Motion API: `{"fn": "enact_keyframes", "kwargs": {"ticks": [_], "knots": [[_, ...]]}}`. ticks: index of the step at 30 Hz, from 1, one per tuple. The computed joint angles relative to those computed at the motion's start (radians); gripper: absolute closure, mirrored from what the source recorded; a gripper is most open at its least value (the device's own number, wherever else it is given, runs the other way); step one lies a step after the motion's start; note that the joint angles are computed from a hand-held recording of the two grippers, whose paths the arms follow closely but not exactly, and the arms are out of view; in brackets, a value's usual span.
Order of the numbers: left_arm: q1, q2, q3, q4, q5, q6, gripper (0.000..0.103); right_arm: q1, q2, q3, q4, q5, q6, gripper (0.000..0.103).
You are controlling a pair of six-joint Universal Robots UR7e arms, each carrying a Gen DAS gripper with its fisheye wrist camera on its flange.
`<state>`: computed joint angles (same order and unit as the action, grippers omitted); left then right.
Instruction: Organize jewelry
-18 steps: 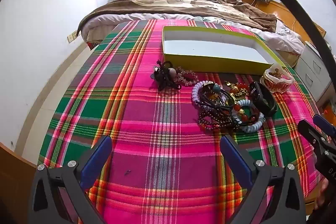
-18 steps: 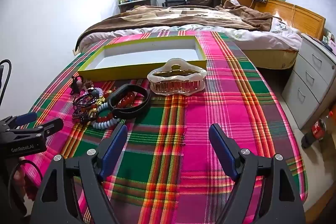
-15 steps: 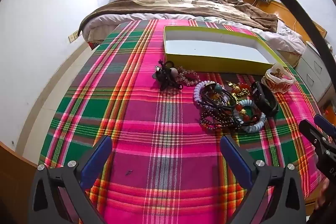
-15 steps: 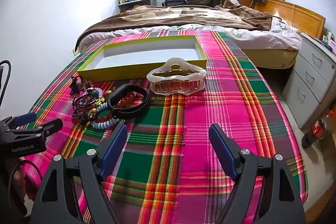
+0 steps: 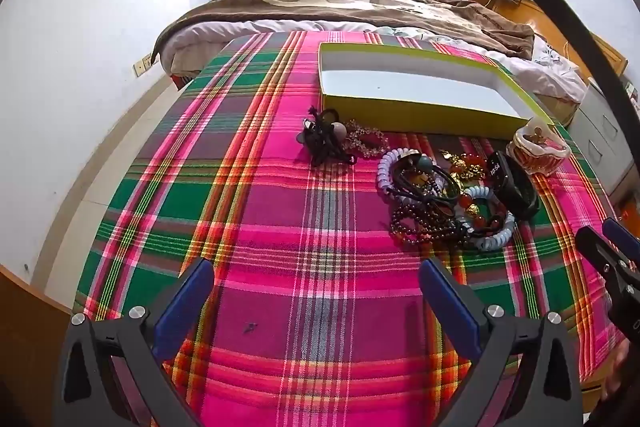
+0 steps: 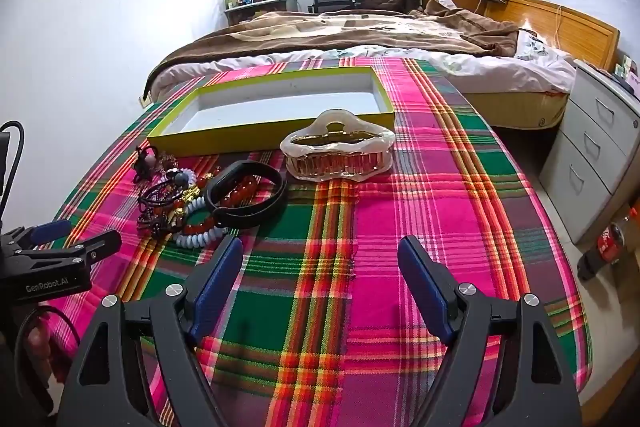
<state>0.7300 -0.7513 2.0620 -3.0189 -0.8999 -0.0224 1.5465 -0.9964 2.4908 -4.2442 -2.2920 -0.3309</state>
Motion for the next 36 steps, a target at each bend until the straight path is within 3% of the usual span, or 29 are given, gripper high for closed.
{"fn": "enact_keyframes", "kwargs": {"ticks": [36], "knots": [[-0.015,-0.003,0.008,-0.007,0.019,-0.011,0.000,0.007,-0.003,-0.001,0.004,-0.007,0.002,0.023]]}}
